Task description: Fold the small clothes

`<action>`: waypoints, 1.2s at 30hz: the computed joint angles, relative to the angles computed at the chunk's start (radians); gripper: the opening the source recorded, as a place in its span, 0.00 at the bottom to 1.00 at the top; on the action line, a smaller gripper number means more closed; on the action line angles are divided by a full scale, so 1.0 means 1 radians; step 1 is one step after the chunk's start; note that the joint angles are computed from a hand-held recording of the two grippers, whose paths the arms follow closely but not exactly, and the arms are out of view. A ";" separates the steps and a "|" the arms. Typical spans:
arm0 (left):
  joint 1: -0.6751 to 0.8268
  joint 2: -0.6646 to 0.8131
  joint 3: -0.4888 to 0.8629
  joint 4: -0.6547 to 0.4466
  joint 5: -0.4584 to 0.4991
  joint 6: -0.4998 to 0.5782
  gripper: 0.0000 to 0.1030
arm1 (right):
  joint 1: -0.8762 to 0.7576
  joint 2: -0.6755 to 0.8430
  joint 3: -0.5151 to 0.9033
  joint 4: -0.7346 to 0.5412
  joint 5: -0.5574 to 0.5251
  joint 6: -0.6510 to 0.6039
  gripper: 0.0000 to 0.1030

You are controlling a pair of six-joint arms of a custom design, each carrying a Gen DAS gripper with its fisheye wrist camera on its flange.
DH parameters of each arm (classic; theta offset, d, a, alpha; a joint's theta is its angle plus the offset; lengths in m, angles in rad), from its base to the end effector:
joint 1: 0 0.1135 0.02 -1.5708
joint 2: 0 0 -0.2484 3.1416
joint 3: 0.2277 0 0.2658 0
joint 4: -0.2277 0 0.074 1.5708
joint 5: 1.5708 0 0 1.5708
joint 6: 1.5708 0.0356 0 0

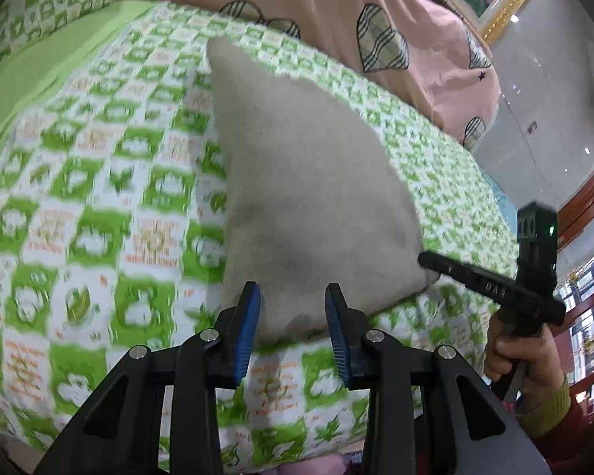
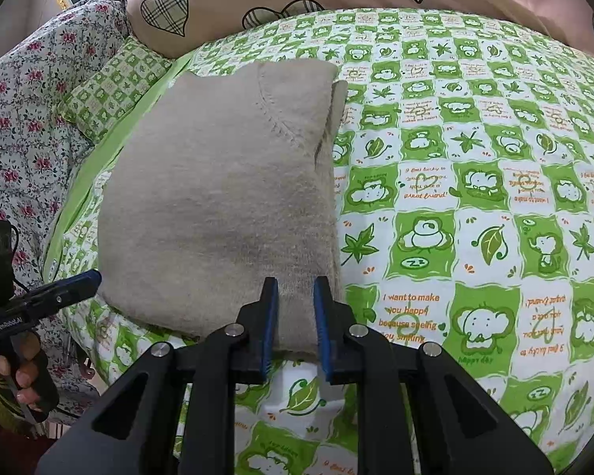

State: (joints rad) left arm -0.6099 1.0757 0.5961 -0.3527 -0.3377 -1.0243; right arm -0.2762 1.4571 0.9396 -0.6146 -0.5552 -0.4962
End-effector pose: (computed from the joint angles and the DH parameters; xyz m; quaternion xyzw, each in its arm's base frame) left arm 0.1968 -0.1231 0.1863 -0.2485 0.8872 -0.1522 0.3578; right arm 0.2849 -0.0613 0.1900 -0.1623 0.9265 0.1690 0.2946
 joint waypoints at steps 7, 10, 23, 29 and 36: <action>0.149 0.067 0.097 0.076 0.062 0.163 0.34 | -0.016 -0.017 0.023 -0.027 -0.047 0.026 0.20; 0.197 0.145 0.141 0.099 0.092 0.199 0.34 | -0.017 0.003 0.027 -0.031 -0.050 0.025 0.20; 0.289 0.287 0.195 0.073 0.190 0.240 0.15 | -0.013 0.057 0.029 -0.004 -0.041 0.004 0.20; 0.229 0.210 0.162 0.037 0.145 0.178 0.21 | -0.023 0.007 0.019 -0.038 -0.025 -0.005 0.21; 0.094 0.147 0.094 -0.041 0.087 0.064 0.35 | -0.059 -0.015 -0.020 -0.065 0.041 -0.066 0.39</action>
